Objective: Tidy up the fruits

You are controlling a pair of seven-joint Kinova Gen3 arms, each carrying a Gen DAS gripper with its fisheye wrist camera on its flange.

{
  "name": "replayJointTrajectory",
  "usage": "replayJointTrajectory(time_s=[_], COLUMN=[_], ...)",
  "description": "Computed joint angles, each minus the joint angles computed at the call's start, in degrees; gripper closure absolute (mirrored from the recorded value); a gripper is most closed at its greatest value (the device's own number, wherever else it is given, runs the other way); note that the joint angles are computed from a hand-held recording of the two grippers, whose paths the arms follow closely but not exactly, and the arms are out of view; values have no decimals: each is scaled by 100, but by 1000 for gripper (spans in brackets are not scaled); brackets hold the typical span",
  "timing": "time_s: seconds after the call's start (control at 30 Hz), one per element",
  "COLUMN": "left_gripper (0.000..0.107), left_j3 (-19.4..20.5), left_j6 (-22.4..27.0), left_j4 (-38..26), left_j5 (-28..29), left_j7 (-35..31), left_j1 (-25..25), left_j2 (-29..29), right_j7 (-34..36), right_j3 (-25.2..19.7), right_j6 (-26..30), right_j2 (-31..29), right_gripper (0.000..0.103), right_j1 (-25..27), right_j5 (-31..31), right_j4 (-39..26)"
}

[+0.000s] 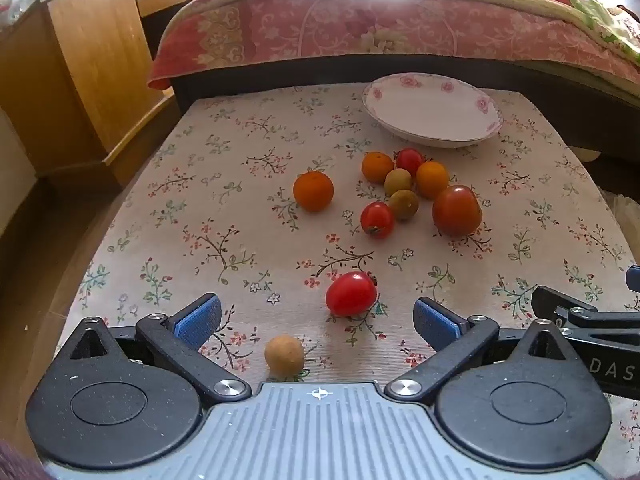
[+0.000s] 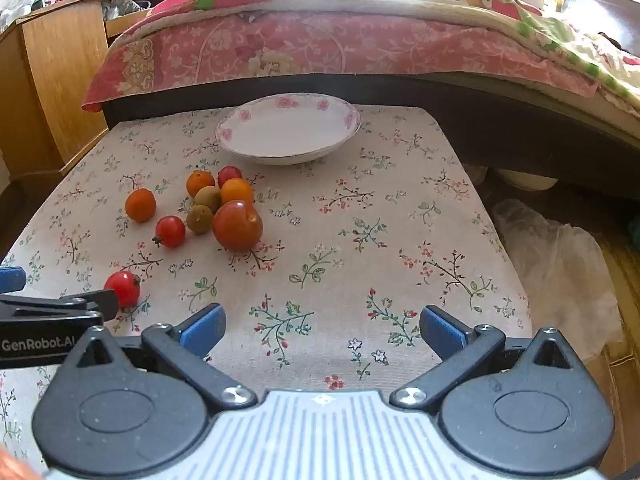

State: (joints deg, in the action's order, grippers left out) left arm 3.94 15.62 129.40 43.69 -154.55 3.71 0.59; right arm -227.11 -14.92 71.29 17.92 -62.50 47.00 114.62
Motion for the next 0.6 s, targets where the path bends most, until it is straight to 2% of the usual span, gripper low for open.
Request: replayJointTrajectory(time_s=[0.6], left_gripper=[5], left_j3=[90], left_j6=[-144], left_j4=[30], left_j5=[-247], left_j7=[208], left_j1=[-34], left_j2=[65], right_j7=[-68], right_j3=[34], right_j6=[-278], right_j2=[27], right_gripper=[0], right_j1=[50], right_j5=[22], right_j4=[91])
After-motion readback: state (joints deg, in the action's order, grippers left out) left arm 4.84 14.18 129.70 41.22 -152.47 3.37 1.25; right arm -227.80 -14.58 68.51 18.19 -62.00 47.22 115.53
